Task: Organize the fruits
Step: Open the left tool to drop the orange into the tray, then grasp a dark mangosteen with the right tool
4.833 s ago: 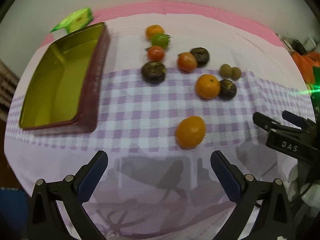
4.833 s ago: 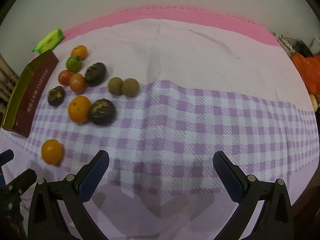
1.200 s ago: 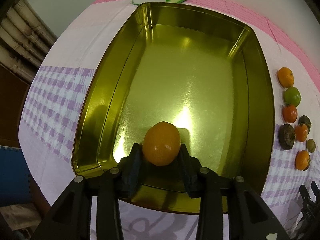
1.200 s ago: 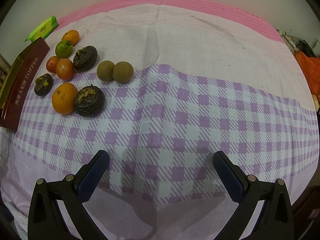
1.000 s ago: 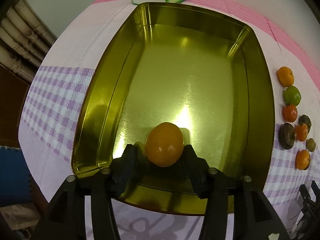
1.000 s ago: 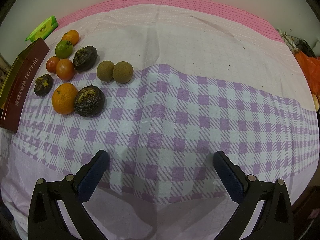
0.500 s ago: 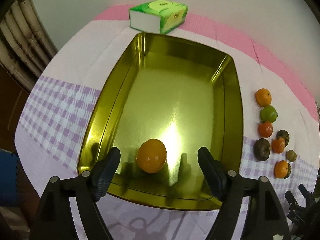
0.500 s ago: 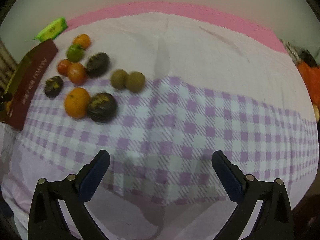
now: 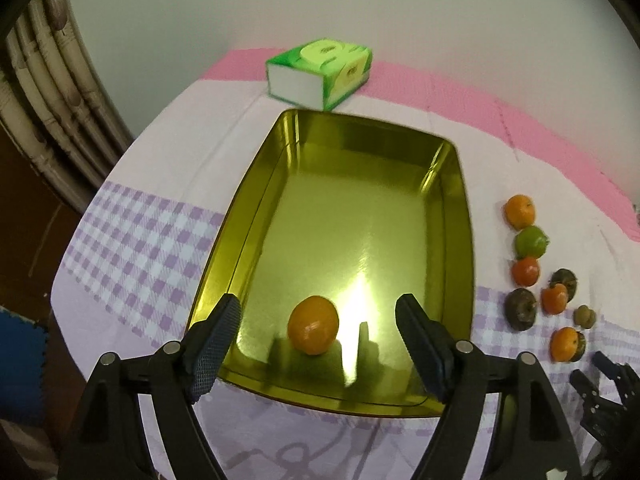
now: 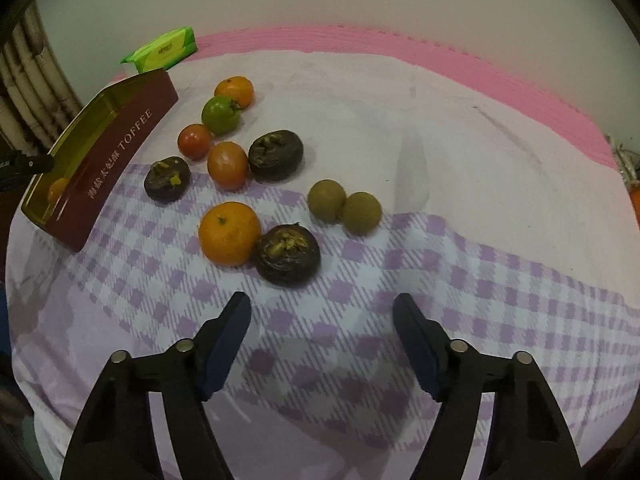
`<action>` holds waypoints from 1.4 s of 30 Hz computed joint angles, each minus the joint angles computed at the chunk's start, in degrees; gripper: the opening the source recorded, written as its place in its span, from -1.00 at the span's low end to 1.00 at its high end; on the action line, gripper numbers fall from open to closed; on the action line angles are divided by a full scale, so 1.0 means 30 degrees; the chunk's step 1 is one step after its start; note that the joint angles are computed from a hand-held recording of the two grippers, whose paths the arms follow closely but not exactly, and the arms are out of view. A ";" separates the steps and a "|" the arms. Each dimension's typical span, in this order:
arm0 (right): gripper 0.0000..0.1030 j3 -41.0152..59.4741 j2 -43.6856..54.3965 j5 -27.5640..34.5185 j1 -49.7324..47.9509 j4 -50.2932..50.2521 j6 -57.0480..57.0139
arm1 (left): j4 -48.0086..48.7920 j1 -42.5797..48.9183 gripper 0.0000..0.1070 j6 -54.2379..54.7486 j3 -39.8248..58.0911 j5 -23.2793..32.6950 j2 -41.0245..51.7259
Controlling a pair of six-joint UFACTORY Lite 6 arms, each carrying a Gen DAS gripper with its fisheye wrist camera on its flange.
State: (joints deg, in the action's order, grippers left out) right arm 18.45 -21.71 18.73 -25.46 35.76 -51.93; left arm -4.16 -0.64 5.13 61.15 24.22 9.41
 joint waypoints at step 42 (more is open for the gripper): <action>-0.26 0.2468 -0.0209 0.0339 0.3467 -0.0990 0.2921 | -0.6303 0.3730 0.69 0.5472 -0.1262 0.1545 -0.1907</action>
State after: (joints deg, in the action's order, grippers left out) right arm 25.86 -22.33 19.75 -15.05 32.79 -43.17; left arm -23.07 10.55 21.54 57.36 28.86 3.69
